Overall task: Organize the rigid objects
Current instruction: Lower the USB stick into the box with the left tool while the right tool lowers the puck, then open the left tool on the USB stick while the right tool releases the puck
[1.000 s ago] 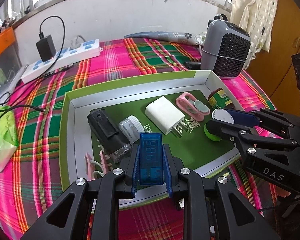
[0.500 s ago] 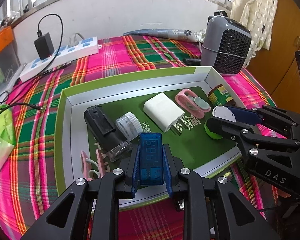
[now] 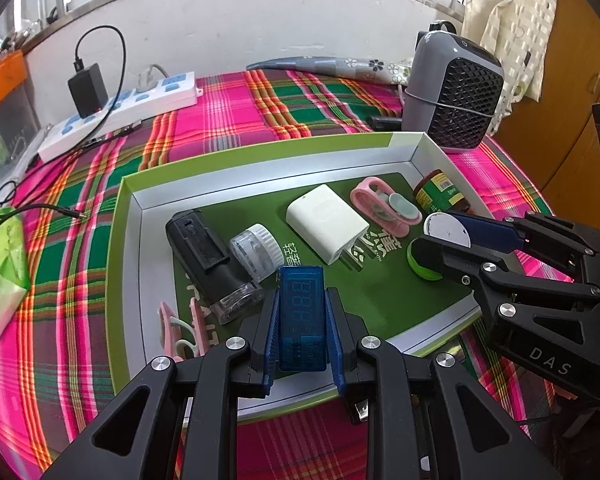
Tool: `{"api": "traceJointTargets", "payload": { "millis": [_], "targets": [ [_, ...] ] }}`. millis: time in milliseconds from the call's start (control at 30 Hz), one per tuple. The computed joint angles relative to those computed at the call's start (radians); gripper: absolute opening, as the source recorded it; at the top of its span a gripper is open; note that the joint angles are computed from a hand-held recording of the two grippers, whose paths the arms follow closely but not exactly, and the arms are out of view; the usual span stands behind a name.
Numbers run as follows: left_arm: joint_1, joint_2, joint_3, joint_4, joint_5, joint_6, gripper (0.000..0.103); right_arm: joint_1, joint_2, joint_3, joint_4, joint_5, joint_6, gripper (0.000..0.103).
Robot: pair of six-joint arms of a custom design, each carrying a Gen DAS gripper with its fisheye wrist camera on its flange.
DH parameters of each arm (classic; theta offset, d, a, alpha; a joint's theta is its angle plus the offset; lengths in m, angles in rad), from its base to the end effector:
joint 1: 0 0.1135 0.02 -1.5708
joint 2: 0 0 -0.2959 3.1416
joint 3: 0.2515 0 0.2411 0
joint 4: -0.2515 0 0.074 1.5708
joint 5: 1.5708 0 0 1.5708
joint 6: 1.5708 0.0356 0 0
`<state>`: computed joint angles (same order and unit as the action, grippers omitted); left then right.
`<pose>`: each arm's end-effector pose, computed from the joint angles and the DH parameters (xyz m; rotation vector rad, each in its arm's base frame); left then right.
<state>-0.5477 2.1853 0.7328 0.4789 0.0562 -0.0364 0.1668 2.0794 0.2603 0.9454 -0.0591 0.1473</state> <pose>0.2887 -0.1784 0.0399 0.6713 2.4804 -0.2969 0.2316 0.0411 0.0469 -0.0503 2.4534 0.2111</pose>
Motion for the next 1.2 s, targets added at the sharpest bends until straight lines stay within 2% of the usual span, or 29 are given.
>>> {"api": "traceJointTargets", "payload": {
  "millis": [700,967,1200],
  "targets": [
    [-0.01,-0.015,-0.016,0.0,-0.032,-0.004,0.022,0.009,0.004,-0.008,0.02,0.002,0.009,0.036],
    [-0.021,-0.047,-0.045,0.007,-0.046,-0.021,0.027,0.016,-0.014,-0.034,0.047,0.008,0.023,0.044],
    [-0.019,-0.097,-0.116,0.056,-0.04,-0.042,0.03,0.038,-0.045,-0.084,0.082,0.028,0.041,0.045]
  ]
}}
